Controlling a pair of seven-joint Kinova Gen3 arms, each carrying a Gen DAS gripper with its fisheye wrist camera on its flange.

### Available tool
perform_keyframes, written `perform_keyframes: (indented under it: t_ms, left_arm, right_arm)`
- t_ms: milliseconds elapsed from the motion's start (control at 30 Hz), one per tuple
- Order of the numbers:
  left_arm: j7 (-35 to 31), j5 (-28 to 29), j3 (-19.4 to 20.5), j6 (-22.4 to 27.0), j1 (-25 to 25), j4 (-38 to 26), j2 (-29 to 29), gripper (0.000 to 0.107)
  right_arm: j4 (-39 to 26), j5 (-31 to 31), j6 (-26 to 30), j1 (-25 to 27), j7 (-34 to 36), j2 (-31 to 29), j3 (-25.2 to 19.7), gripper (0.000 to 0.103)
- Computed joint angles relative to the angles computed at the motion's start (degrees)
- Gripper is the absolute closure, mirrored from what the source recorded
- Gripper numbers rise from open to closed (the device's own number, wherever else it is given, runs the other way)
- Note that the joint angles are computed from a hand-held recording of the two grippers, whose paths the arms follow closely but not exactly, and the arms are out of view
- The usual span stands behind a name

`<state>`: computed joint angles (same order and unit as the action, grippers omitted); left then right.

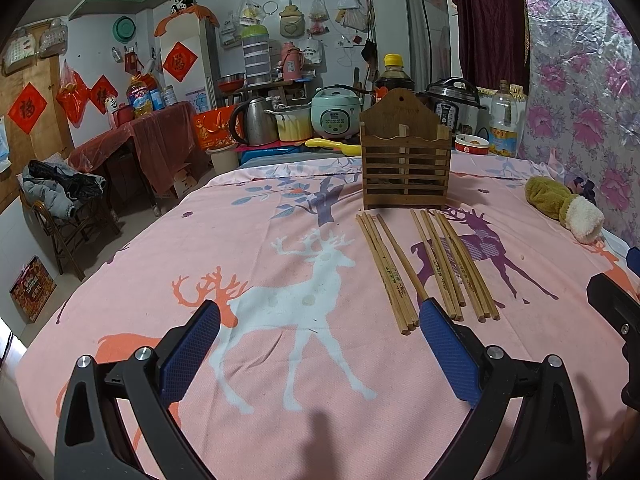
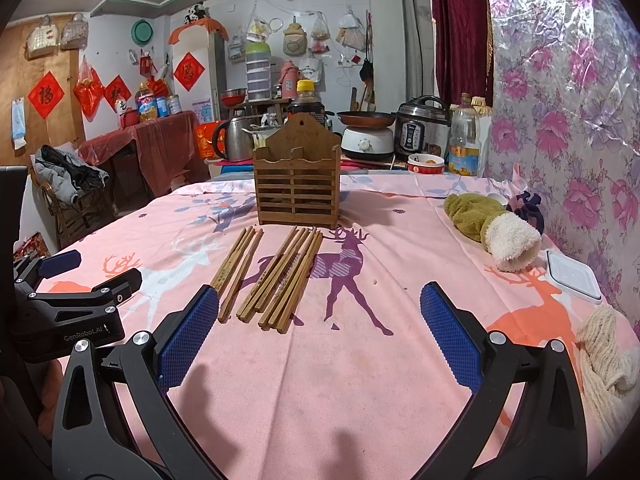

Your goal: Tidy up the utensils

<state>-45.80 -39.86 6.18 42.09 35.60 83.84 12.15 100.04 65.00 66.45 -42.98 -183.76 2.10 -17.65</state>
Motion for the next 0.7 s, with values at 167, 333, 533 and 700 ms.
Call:
perform_keyframes:
  t_ms: [167,333,533,700]
  left_arm:
    - [0.0,0.0,0.0,0.0,0.0,0.0,0.0,0.010]
    - [0.1,-0.1,0.0,0.0,0.0,0.0,0.0,0.010]
    - [0.1,-0.1,0.0,0.0,0.0,0.0,0.0,0.010]
    - [0.0,0.0,0.1,0.0,0.0,0.0,0.0,0.010]
  right_arm:
    - [0.1,0.0,-0.1,0.0,0.0,0.0,0.0,0.006]
    - [0.1,-0.2,-0.2,0.1,0.2,0.0,0.1,0.006]
    - [0.1,-0.3,-0.3,0.2,0.4,0.0,0.1,0.006]
    - [0.1,-0.4,-0.3,0.3,0.5,-0.1,0.2,0.006]
